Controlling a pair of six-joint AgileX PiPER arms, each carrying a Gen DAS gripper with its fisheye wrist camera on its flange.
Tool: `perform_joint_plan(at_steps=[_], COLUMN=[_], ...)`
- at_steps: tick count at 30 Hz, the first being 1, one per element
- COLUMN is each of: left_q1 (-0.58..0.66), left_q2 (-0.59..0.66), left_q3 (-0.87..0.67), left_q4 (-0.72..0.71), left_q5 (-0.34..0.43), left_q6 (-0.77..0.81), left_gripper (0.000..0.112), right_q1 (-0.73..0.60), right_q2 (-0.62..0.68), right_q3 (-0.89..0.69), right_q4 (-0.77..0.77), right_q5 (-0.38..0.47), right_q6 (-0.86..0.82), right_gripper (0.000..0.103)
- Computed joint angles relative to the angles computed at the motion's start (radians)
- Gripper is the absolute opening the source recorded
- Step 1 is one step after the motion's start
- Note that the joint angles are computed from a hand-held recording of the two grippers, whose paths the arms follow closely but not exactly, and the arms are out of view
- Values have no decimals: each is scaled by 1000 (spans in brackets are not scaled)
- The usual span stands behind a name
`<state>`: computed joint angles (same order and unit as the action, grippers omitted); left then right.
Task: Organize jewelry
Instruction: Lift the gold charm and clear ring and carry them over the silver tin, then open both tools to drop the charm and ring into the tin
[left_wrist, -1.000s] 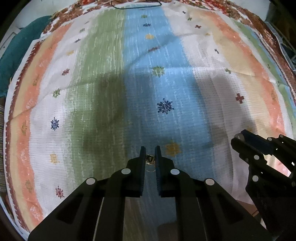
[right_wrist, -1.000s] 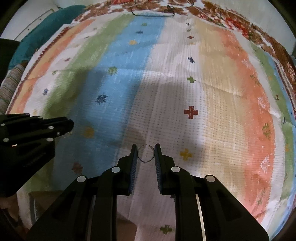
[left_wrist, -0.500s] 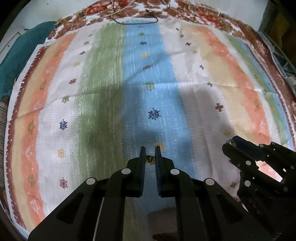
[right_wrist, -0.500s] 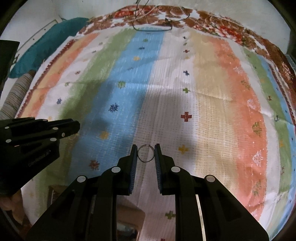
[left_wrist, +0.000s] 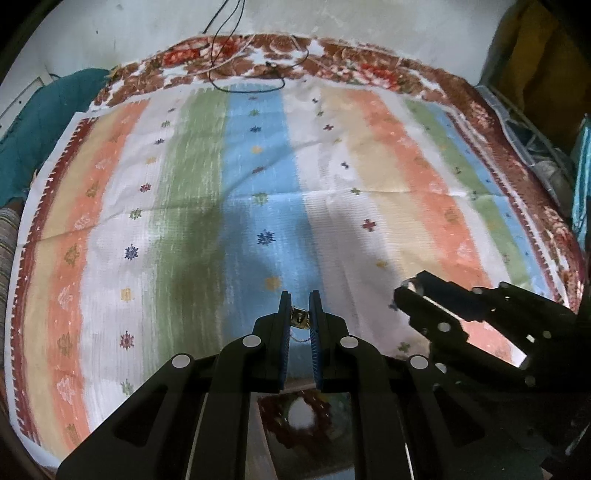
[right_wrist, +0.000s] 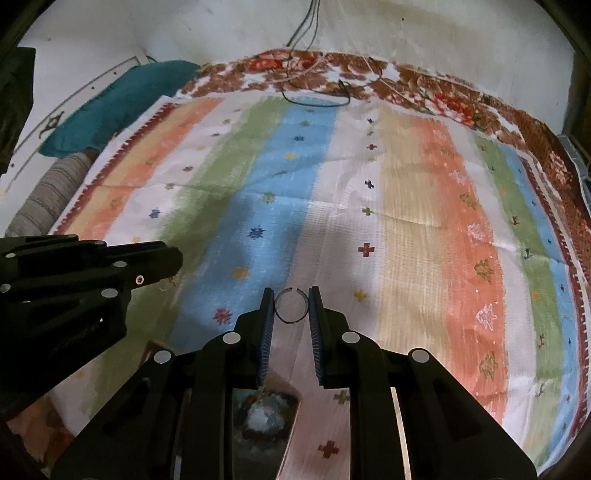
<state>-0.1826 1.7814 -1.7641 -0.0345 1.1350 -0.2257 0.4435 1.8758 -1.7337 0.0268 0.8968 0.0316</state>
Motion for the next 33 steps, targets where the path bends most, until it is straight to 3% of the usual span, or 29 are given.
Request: perform_joint_plan(at_steps=[14, 24, 33], left_q1=[-17, -67, -76], left_q2=[-196, -302, -339], left_q3=[184, 265, 297], left_q4=[-26, 17, 1], left_q5=[-60, -91, -98], left_q6=[-1, -36, -37], left_gripper=[9, 9, 9], right_q1=[32, 41, 52], right_q2=[-216, -327, -350], right_q3=[240, 362, 392], right_q4=[-11, 33, 64], right_q5=[-111, -146, -139], right_q6=[8, -23, -48], right_gripper=[19, 19, 19])
